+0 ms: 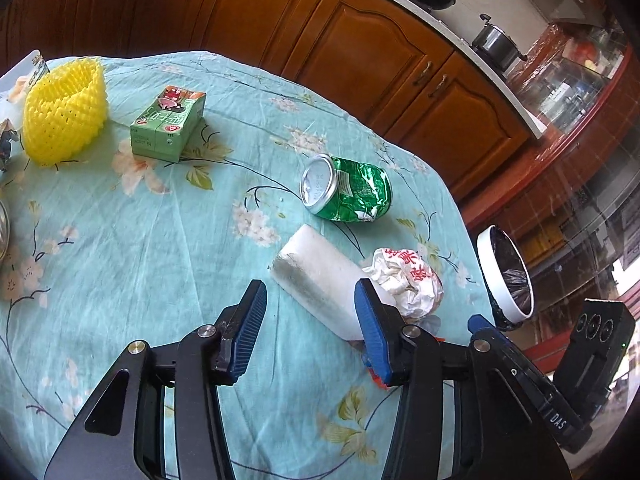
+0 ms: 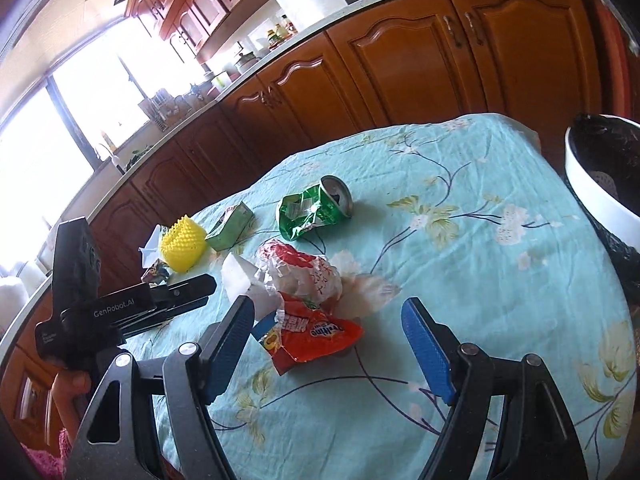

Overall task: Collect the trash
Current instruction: 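Move both tools back from the bin to the trash on the table, then grasp the white foam block with left tool while right tool grasps crumpled paper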

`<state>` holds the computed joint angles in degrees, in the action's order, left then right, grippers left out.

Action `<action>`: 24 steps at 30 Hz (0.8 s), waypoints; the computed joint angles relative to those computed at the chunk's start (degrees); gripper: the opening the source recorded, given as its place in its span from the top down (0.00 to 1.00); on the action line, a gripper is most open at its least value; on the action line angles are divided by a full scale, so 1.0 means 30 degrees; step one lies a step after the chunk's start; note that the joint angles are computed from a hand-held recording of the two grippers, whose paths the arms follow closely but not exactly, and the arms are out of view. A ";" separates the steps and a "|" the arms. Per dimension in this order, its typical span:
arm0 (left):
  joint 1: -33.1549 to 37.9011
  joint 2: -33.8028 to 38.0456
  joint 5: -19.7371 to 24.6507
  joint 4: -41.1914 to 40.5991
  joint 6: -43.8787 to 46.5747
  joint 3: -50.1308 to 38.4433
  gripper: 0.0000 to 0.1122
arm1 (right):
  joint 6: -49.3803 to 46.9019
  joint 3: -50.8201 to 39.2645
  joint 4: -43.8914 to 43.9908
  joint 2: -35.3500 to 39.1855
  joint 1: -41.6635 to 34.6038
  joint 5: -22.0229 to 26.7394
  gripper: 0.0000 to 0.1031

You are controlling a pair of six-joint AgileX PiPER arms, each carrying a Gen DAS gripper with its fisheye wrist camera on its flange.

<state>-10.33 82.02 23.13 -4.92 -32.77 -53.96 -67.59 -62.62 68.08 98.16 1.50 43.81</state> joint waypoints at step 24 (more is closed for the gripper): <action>-0.2340 0.5961 0.2078 0.3072 0.1271 -0.6837 0.55 | 0.3017 -0.3102 -0.2533 0.2249 -0.1403 -0.1307 0.68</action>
